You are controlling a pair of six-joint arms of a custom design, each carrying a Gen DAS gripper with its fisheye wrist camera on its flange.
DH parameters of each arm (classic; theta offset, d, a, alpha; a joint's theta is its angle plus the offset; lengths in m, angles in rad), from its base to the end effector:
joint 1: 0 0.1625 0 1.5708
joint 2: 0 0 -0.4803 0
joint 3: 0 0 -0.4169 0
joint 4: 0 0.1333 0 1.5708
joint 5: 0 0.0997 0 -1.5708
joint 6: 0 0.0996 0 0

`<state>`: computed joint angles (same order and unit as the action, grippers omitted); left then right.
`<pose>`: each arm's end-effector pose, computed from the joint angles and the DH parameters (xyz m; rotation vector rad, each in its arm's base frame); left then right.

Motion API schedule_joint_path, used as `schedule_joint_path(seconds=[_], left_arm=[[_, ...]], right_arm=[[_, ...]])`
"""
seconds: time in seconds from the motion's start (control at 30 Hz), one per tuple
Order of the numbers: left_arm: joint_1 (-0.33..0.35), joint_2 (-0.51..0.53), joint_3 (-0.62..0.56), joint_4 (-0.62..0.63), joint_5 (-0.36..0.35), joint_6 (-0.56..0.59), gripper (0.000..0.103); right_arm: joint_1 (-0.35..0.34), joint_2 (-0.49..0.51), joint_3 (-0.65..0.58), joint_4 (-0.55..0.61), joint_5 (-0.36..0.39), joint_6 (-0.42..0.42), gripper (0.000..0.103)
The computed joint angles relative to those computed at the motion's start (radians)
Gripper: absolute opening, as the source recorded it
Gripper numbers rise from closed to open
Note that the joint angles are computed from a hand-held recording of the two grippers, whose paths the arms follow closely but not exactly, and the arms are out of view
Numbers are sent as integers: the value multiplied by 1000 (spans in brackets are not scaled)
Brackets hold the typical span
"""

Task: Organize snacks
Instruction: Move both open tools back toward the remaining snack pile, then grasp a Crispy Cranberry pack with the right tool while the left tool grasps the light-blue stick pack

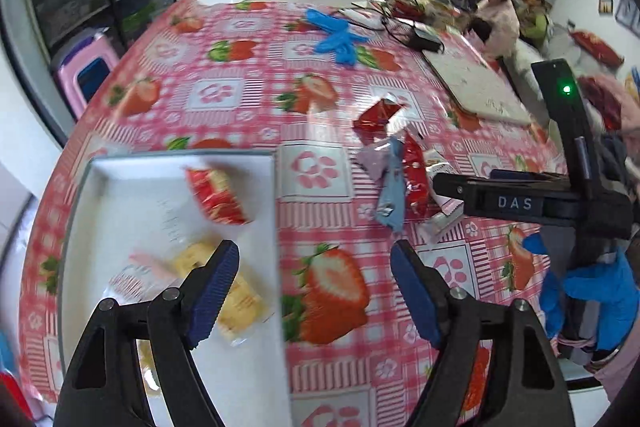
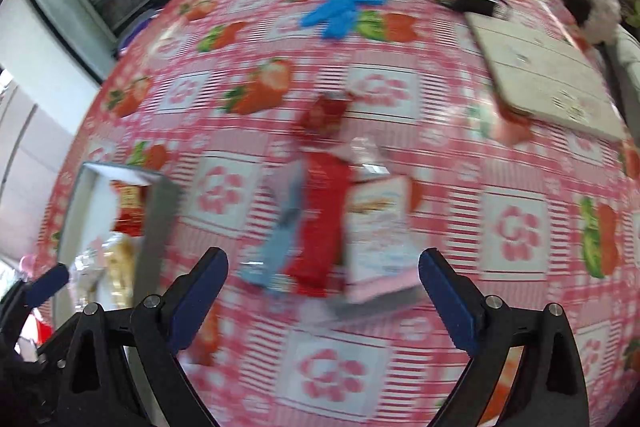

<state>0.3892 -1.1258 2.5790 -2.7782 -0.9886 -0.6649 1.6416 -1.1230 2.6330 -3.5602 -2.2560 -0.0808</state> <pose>-0.2359 -0.3000 0.0771 0.7480 2.4585 -0.4223 0.0954 -0.3515 0.1569 -0.0268 -2.4050 0.5813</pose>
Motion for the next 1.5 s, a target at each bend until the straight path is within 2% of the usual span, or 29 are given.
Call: schedule_joint_path(seconds=[0.13,0.23,0.37,0.43,0.47,0.53,0.63,0.7,0.77,0.87,0.9,0.93,0.97,1.03,1.07,1.1,1.27,1.4,1.5], left_arm=[[31,171,-76,-30,-3,41,81],[50,255,-111,-45,8,52,81],[62,327,-144,-111,6,101,81],[61,361,-164,-100,47,113,81],[71,370,-169,-110,37,130,81],[97,389,-176,-155,1,155,81],[109,418,-191,-171,-5,167,80],[99,434,-195,-191,21,166,71],[102,437,-205,-186,25,158,54],[105,441,-215,-184,38,146,36],[104,442,-214,-187,43,143,34],[100,443,-210,-193,50,144,29],[95,443,-201,-202,54,144,26],[86,433,-177,-218,52,129,26],[81,428,-164,-227,52,115,26],[71,420,-145,-232,53,92,26],[-6,379,-45,-243,23,-21,26],[-118,351,54,-254,-19,-163,26],[-192,336,108,-264,-55,-236,27]], right_arm=[[-71,-23,33,-54,-39,-65,97],[-117,-28,51,-97,-11,-118,97],[-150,-10,46,-131,28,-194,97],[-151,26,19,-133,17,-219,97],[-156,34,9,-127,14,-220,97],[-180,22,2,-107,59,-218,97],[-174,30,-10,-103,60,-241,95],[-170,39,-13,-116,60,-259,83],[-166,37,-16,-111,67,-264,80],[-169,26,-30,-77,79,-241,81],[-174,22,-34,-67,89,-233,88],[-180,14,-38,-44,107,-230,90],[-175,17,-41,-40,98,-231,90],[-161,36,-42,-60,66,-234,81],[-148,58,-40,-104,28,-250,57],[-143,72,-28,-156,15,-288,42],[-206,-10,25,-177,62,-306,41],[-289,-122,90,-178,101,-304,41],[-360,-179,176,-247,120,-326,41]])
